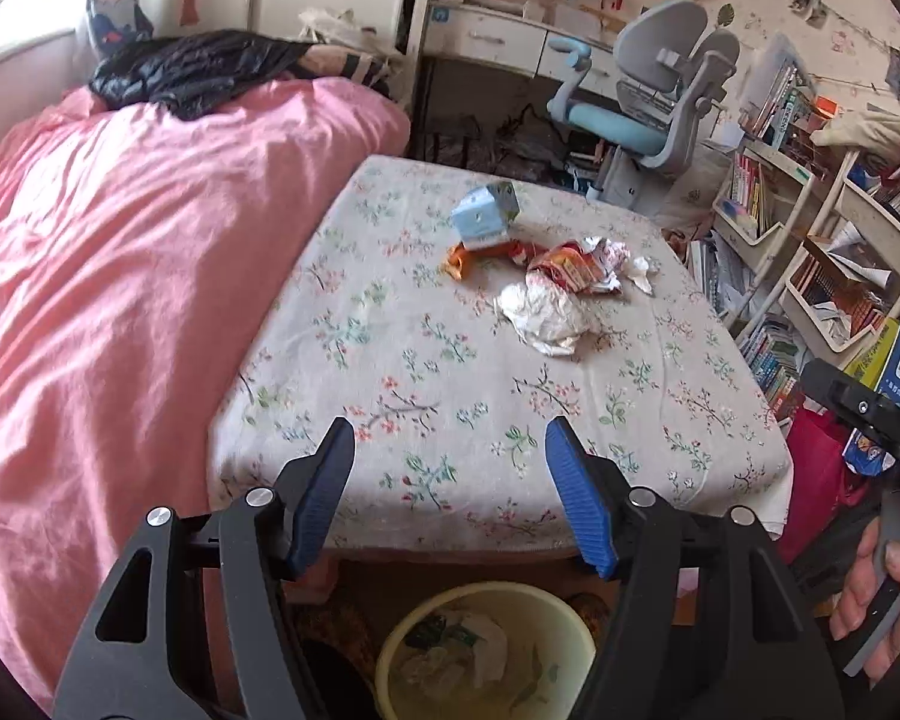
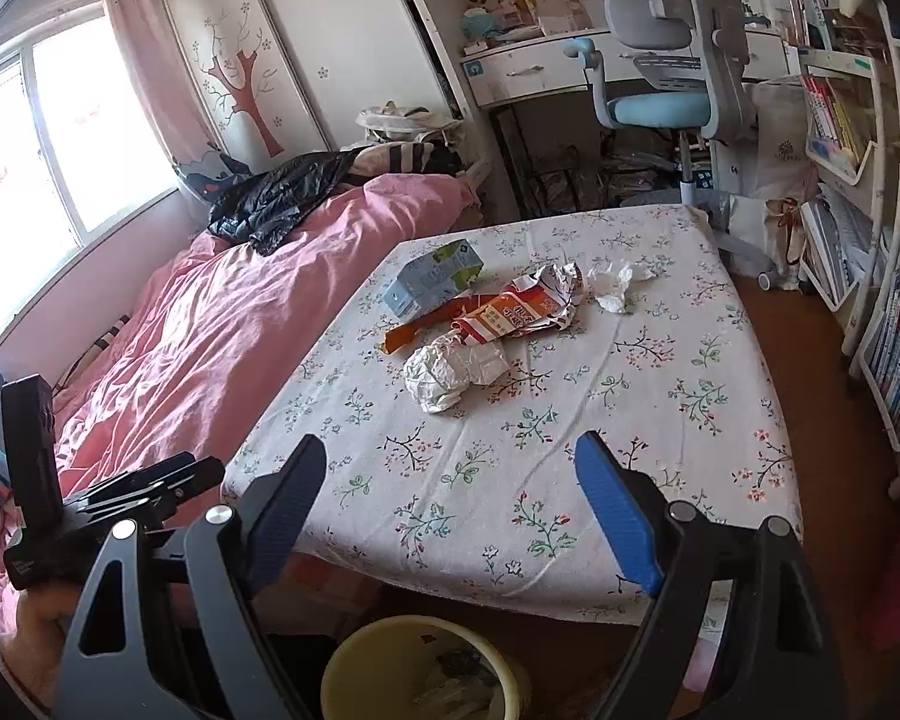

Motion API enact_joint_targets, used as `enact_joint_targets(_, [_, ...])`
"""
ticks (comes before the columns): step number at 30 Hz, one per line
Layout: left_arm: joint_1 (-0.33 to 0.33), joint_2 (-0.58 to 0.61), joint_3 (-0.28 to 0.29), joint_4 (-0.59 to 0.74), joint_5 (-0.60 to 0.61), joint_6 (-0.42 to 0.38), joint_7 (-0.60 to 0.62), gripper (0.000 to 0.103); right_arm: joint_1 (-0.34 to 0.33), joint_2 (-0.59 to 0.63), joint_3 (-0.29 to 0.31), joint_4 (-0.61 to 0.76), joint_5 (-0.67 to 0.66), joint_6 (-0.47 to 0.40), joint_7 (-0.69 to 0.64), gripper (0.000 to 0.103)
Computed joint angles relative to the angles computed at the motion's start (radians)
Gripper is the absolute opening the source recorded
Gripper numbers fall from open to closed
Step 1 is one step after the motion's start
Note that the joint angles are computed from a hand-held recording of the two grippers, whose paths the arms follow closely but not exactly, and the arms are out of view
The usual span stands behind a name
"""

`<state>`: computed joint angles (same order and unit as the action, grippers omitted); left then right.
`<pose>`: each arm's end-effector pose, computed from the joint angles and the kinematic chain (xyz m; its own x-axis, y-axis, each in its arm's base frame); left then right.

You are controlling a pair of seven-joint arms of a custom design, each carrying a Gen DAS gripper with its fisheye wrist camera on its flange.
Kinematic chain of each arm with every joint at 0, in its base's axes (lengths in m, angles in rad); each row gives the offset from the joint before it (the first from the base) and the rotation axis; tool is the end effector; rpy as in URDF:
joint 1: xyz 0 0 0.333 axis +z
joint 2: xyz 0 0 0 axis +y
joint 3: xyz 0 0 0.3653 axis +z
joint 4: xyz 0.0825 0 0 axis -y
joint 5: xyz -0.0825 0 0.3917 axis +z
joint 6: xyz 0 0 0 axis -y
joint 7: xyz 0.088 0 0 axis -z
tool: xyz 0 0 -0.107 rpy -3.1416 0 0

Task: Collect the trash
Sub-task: 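Move both open tools back toward the wrappers and tissues on the table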

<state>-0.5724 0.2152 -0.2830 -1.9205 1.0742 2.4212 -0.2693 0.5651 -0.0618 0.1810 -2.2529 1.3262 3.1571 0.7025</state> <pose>0.4370 -0.4791 0.4613 0.1834 -0.9653 0.1859 -0.6728 -0.2611 -0.6923 0.4436 0.2938 0.4988 0.4151 -0.8428 -0.3426 -0.6719 -0.0301 -0.7400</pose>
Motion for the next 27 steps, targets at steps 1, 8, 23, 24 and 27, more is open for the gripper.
enact_joint_targets(1, [-0.002, 0.004, 0.0, 0.004, 0.008, 0.003, -0.001, 0.063, -0.002, -0.002, 0.001, -0.003, -0.014, -0.007, 0.016, 0.082])
enact_joint_targets(8, [-0.011, 0.029, 0.004, 0.027, 0.004, -0.008, 0.029, 0.063, -0.004, -0.003, 0.003, -0.018, -0.132, -0.012, 0.107, 0.082])
enact_joint_targets(23, [-0.015, 0.044, 0.013, 0.036, -0.019, -0.003, 0.049, 0.063, -0.01, 0.0, -0.003, -0.033, -0.242, -0.028, 0.205, 0.082])
enact_joint_targets(24, [-0.015, 0.045, 0.014, 0.036, -0.019, -0.003, 0.049, 0.063, -0.011, 0.001, -0.003, -0.034, -0.248, -0.029, 0.209, 0.082])
enact_joint_targets(27, [-0.014, 0.052, 0.015, 0.044, -0.026, -0.006, 0.061, 0.063, -0.022, 0.007, -0.001, -0.036, -0.306, -0.027, 0.258, 0.082])
